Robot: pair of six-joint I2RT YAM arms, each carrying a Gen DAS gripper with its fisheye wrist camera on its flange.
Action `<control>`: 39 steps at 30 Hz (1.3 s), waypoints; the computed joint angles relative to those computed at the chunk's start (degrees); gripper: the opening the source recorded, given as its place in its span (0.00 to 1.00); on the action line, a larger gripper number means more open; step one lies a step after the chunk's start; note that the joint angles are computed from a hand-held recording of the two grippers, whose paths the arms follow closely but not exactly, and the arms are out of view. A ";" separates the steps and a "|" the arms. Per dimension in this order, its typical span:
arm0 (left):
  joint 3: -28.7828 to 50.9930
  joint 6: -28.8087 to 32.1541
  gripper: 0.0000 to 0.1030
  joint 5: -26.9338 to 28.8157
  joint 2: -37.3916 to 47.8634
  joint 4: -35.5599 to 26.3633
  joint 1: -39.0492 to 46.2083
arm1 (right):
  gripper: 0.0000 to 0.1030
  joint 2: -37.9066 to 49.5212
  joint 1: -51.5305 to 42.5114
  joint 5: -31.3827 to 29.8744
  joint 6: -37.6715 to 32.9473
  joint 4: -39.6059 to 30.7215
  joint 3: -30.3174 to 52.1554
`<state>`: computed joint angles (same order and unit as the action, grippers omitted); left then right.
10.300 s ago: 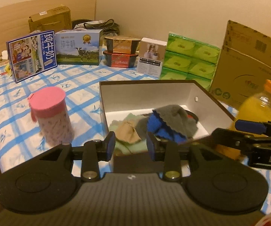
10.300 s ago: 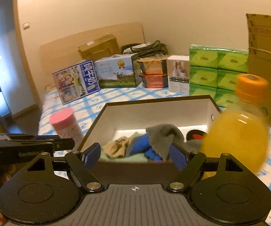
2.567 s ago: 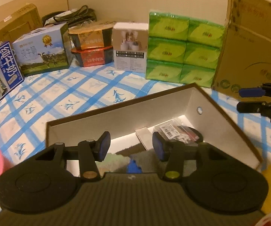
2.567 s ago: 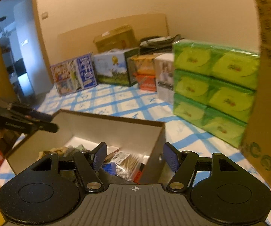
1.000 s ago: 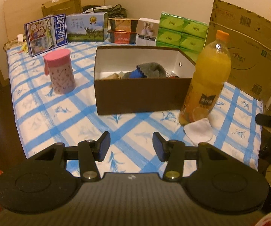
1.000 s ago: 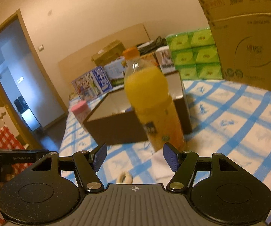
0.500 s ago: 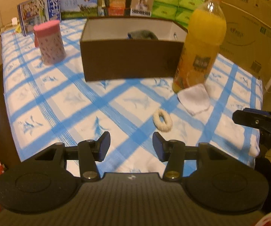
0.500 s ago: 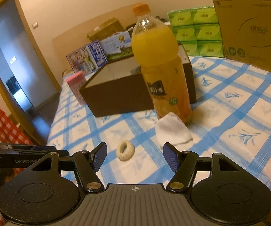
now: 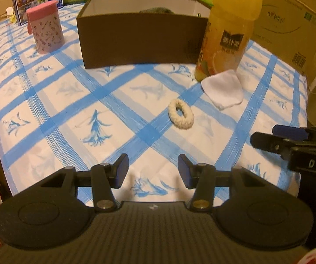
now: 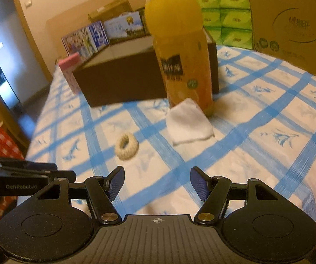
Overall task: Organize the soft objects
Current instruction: 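Grasp the cream hair tie with the left tool while the right tool grasps the white cloth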
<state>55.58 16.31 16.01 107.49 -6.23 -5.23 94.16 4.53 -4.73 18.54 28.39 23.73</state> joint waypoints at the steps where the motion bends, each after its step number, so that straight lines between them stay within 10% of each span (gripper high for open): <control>1: -0.06 -0.02 0.45 -0.22 0.29 0.12 -0.12 | 0.64 0.64 0.39 0.52 -0.02 -0.21 0.26; 39: 11.88 -1.00 0.54 -1.43 18.12 12.03 -9.15 | 0.64 16.32 -6.97 2.87 -0.51 10.20 7.73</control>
<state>67.47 15.31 14.58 125.61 5.80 -14.38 110.48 -2.43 -1.86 18.04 38.60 31.46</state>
